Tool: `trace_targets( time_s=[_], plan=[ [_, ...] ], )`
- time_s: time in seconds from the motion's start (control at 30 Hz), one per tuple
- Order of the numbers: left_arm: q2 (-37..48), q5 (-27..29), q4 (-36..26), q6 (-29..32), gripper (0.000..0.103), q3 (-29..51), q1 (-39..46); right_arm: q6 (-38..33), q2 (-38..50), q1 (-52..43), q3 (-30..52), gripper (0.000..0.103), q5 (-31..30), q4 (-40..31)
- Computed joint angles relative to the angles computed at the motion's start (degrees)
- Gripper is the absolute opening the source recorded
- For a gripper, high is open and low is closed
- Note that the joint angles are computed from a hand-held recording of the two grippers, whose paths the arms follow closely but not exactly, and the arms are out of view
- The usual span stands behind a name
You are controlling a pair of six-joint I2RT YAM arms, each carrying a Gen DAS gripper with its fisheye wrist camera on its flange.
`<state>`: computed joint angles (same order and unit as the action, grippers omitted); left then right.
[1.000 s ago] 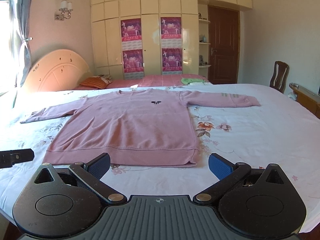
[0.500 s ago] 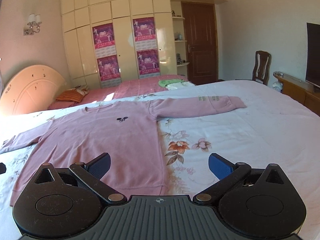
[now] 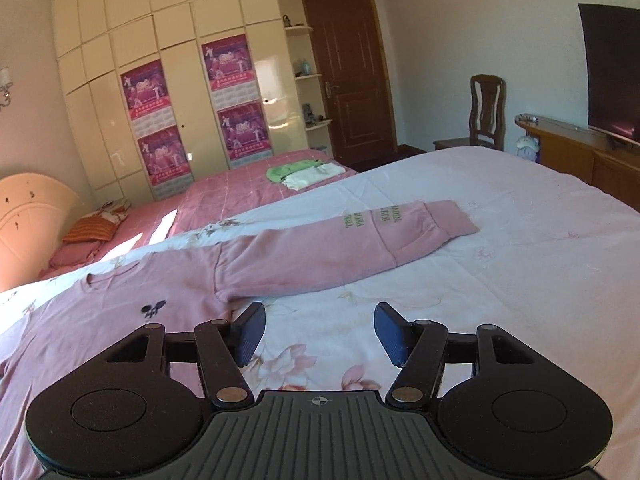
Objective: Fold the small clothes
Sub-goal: 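Lower the right gripper onto a sleeve cuff and close on it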
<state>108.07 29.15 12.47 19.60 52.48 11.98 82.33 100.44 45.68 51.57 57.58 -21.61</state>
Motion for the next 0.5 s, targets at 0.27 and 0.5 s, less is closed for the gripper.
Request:
trace_targets(
  time_s=[0.27,0.5],
  plan=[
    [9.87,-7.64,1.5,-3.19,0.065,9.21,-7.35,-19.76,-0.69,-21.9,-15.09,0.037,-10.65,33.57],
    [14.03,-11.71,-0.78,-3.48,0.068,13.31,-9.72,-20.43,7.87,-42.23,-22.63,0.037,-25.95,58.81]
  ],
)
